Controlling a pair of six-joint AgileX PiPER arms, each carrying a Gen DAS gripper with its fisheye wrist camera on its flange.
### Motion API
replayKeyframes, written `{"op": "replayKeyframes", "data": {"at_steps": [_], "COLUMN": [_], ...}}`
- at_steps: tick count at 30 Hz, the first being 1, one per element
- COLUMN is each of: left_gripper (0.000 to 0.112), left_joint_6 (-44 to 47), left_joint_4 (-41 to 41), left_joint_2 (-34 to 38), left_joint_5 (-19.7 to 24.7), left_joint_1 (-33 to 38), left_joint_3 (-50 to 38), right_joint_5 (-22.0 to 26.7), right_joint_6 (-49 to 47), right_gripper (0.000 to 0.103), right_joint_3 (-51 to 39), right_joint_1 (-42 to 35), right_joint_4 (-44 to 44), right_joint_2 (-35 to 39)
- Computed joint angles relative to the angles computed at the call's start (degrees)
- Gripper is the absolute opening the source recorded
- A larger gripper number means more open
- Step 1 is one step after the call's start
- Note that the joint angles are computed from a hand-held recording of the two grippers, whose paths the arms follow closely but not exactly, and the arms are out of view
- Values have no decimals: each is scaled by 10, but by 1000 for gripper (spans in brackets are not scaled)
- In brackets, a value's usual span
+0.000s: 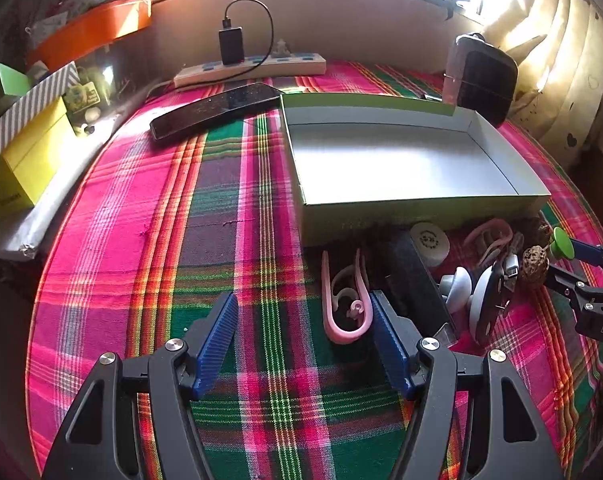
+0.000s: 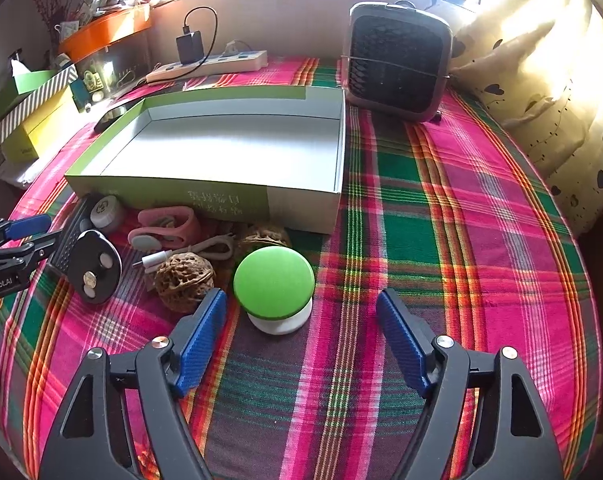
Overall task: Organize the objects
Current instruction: 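Reach both grippers toward the pink clip and green-topped knob, then close the left gripper on the pink clip while the right gripper grasps the green knob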
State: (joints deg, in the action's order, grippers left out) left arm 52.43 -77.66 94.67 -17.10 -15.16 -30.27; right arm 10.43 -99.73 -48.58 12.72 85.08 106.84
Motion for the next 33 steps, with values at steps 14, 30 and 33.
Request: {"op": "replayKeyframes", "data": {"at_steps": [14,30,33], "left_gripper": [65,42,35], "left_joint_6": [-36,-69,-72], "left_joint_4": [32,53,56], "left_joint_2": [12,4,2], "left_joint_5": [-20,-32,-33], "left_joint_1": [-3,-4,-3], "left_joint_3": [-4,10,12], "right_joint_5": [1,8,6], "right_joint_6": [-23,-80,-87], "right_gripper": [62,36,35], "right_joint_3": [-8,3,5], "right_joint_1": [-6,-1,0], "right_joint_4": [23,76,84], "right_joint_2": [5,-1,-3]}}
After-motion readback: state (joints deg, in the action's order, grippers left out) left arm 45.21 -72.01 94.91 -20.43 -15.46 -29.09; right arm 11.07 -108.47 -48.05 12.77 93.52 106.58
